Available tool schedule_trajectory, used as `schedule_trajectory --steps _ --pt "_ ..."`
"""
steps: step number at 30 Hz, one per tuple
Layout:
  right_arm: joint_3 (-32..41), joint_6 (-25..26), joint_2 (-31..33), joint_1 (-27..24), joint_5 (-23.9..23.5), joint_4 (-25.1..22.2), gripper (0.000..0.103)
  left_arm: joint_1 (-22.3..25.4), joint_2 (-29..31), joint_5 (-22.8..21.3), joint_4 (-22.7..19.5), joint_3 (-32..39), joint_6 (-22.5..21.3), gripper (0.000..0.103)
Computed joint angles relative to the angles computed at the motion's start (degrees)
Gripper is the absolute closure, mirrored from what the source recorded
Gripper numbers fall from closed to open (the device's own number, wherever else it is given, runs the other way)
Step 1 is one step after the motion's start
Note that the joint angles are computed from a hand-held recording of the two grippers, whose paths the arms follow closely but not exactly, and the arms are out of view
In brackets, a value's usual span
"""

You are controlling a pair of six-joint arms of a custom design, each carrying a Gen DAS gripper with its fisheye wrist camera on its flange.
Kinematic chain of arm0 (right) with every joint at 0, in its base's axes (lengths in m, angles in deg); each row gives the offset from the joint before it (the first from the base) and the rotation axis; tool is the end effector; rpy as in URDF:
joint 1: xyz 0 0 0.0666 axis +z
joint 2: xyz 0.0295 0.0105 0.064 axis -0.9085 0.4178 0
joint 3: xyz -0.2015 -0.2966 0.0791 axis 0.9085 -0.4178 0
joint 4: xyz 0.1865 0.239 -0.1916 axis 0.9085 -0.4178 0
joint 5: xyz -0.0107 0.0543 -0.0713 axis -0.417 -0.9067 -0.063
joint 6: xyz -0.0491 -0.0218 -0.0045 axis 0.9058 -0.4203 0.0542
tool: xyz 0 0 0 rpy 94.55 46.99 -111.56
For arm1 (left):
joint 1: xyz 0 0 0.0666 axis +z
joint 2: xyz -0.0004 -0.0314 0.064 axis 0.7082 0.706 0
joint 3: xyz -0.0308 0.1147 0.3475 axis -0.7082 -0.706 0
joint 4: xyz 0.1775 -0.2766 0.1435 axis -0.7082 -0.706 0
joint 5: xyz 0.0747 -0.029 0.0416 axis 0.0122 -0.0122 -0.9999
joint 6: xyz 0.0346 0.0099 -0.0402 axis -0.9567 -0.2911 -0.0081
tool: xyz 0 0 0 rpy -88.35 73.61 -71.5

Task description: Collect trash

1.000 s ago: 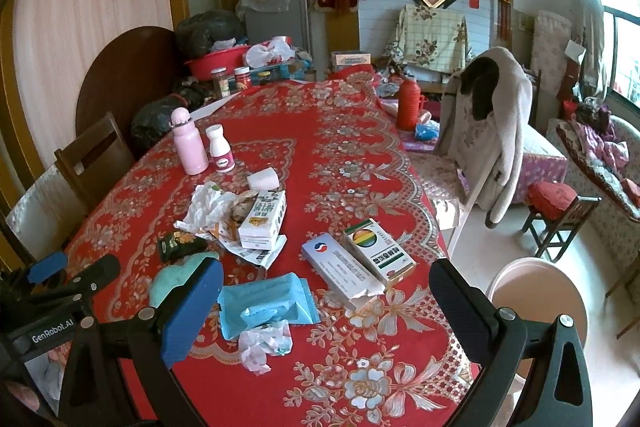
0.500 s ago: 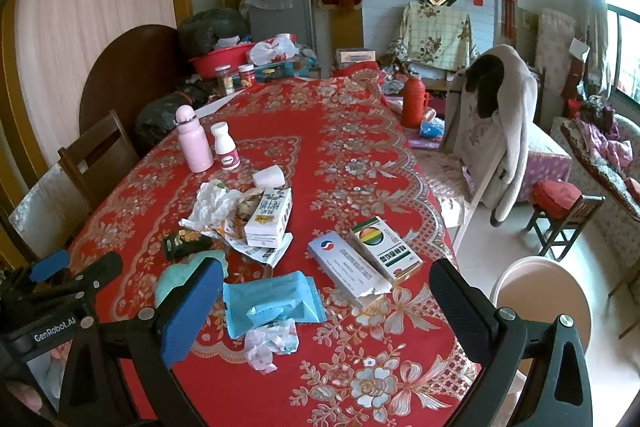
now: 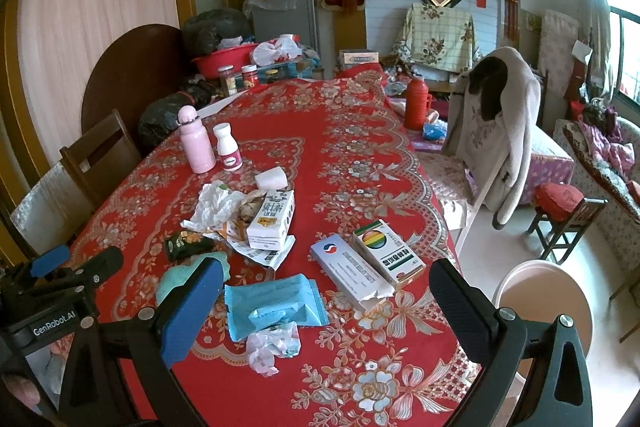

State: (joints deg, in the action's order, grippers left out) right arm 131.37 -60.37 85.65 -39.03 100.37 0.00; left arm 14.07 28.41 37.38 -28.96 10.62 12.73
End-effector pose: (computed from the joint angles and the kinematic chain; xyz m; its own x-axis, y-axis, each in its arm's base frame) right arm 0.4516 0.2132 0.4958 -0.6382 0.0004 -0.7699 -0.0902 0.9931 0.0753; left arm 0.4535 -0.2559 0.4474 -0.6447 -0.1142 -0.7559 -0.0973 0.9930 -0.0671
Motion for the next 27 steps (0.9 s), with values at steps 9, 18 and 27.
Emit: schedule_trajectory --steps 9,18,27 --pt "0.0 0.3 0.1 -0.3 -0.4 0.0 0.001 0.0 0.0 0.1 -0.1 0.0 0.0 0.001" --pt "0.3 0.5 0.7 -0.5 -0.9 0.1 0.001 0.1 -0.1 0.1 -0.1 0.0 0.0 0.001" --pt "1.0 0.5 1.9 -0.8 -1.7 -0.6 0.001 -0.1 0.1 0.0 -0.2 0.2 0.1 0.001"
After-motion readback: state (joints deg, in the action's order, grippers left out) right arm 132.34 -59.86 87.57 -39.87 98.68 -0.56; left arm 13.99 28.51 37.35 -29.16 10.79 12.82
